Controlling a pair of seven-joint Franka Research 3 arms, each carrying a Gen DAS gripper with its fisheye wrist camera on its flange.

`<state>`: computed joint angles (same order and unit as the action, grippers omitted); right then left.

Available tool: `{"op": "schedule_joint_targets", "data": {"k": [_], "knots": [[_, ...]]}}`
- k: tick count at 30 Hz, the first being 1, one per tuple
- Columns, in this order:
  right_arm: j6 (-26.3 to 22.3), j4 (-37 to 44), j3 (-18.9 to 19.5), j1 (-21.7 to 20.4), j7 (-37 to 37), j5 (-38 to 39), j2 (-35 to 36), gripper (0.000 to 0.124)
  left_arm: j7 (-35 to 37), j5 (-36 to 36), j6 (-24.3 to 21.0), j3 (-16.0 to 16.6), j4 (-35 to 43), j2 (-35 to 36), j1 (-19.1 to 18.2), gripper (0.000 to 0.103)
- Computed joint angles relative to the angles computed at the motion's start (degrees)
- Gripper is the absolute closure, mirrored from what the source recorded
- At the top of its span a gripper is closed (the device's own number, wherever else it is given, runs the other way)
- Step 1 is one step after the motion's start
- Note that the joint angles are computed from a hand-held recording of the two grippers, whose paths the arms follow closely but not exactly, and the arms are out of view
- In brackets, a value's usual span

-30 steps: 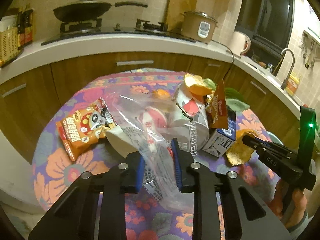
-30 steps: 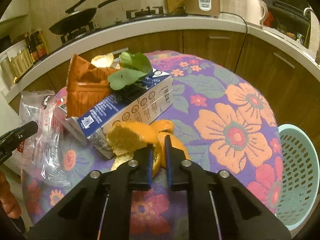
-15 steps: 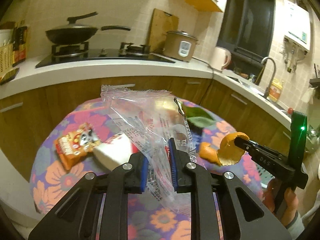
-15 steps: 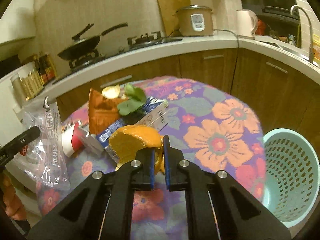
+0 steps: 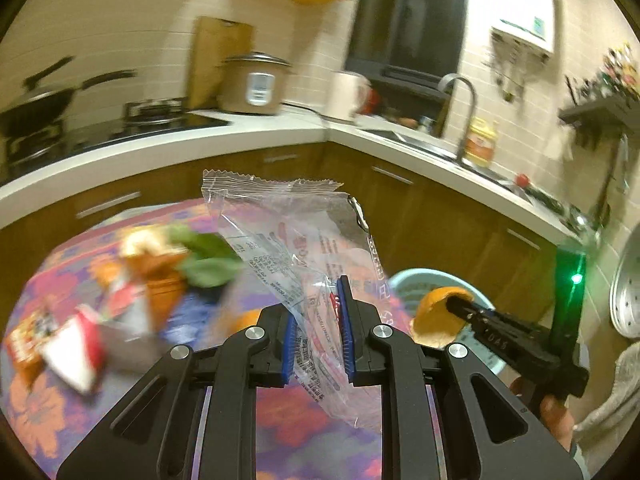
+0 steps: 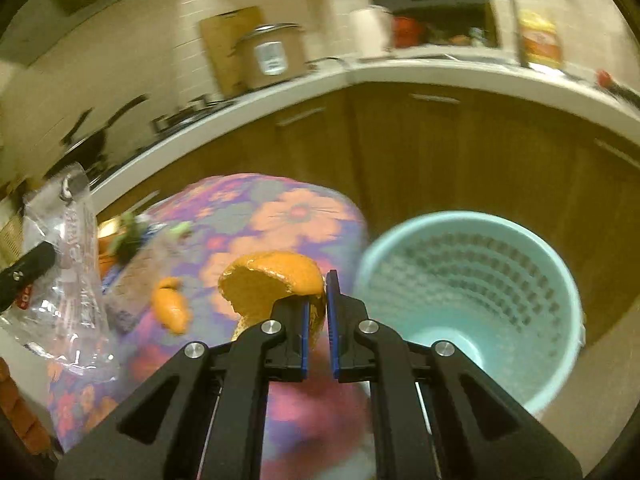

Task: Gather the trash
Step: 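Carry the bag and peel to the blue basket and open both tools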

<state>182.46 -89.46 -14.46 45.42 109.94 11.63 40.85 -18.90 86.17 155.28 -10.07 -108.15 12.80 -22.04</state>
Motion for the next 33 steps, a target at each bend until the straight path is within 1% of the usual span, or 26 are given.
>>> {"op": "schedule_joint_targets", "data": {"k": [3, 4, 5, 8, 11, 15, 17, 20, 21, 24, 27, 29, 30, 31, 33], "knots": [[0.1, -2.3, -0.5, -1.1, 1.1, 1.4, -0.8, 0.118, 7.8, -4.1, 0.3, -0.5, 8.6, 6.8, -1.3, 0.086], [-0.7, -2.7, -1.2, -1.2, 1.8, 1.9, -0.7, 0.118, 9.0, -4.9, 0.1, -0.1, 10.4, 8.3, -2.2, 0.086], [-2.0, -2.7, -1.5, -1.6, 2.6, 2.1, -0.6, 0.118, 11.9, -6.9, -0.2, 0.0, 13.6, 10.8, -2.9, 0.086], [-7.3, -0.6, 0.4, -5.1, 4.7, 1.5, 0.9, 0.118, 17.8, -12.1, -0.1, 0.4, 20.5, 16.6, -4.5, 0.086], [-11.2, 1.1, 2.3, -8.3, 6.8, 0.8, 2.3, 0.118, 27.9, -19.6, -1.7, -0.6, 30.1, 24.2, -5.4, 0.086], [-16.4, 4.1, 5.2, -12.3, 7.9, -1.1, 4.5, 0.118, 37.7, -27.5, -3.7, -1.4, 39.8, 32.0, -6.3, 0.086], [-17.3, 4.5, 7.3, -14.3, 7.7, -2.0, 5.0, 0.117, 42.2, -31.5, -4.6, -2.0, 44.3, 35.6, -6.5, 0.086], [-18.8, 4.9, 8.7, -15.8, 7.8, -3.7, 5.5, 0.114, 47.3, -36.2, -6.5, -2.0, 50.0, 39.8, -7.4, 0.086], [-19.4, 5.2, 8.5, -15.6, 8.0, -4.5, 5.8, 0.112, 49.8, -38.3, -7.5, -2.3, 53.1, 41.9, -7.5, 0.086], [-20.0, 5.8, 8.3, -15.3, 8.7, -6.4, 6.1, 0.108, 54.5, -42.6, -9.7, -2.1, 58.9, 45.8, -8.3, 0.085], [-19.5, 5.5, 9.4, -15.9, 8.4, -6.8, 5.8, 0.107, 58.6, -46.6, -12.7, -1.3, 66.3, 50.4, -9.7, 0.084], [-19.5, 4.9, 8.8, -15.4, 9.1, -7.4, 5.2, 0.099, 59.6, -48.5, -13.4, -0.2, 68.4, 51.6, -10.4, 0.083], [-19.3, 4.4, 8.3, -15.1, 9.7, -7.8, 4.8, 0.083, 60.3, -49.6, -14.0, 0.3, 69.9, 52.6, -10.7, 0.082], [-18.1, 3.1, 7.8, -14.8, 10.2, -8.1, 4.1, 0.068, 61.2, -50.7, -14.7, 0.7, 71.9, 53.7, -11.0, 0.082], [-15.3, 0.9, 7.6, -14.8, 10.5, -8.2, 2.8, 0.067, 62.0, -52.6, -14.6, 1.6, 72.7, 54.3, -11.4, 0.079]]}}
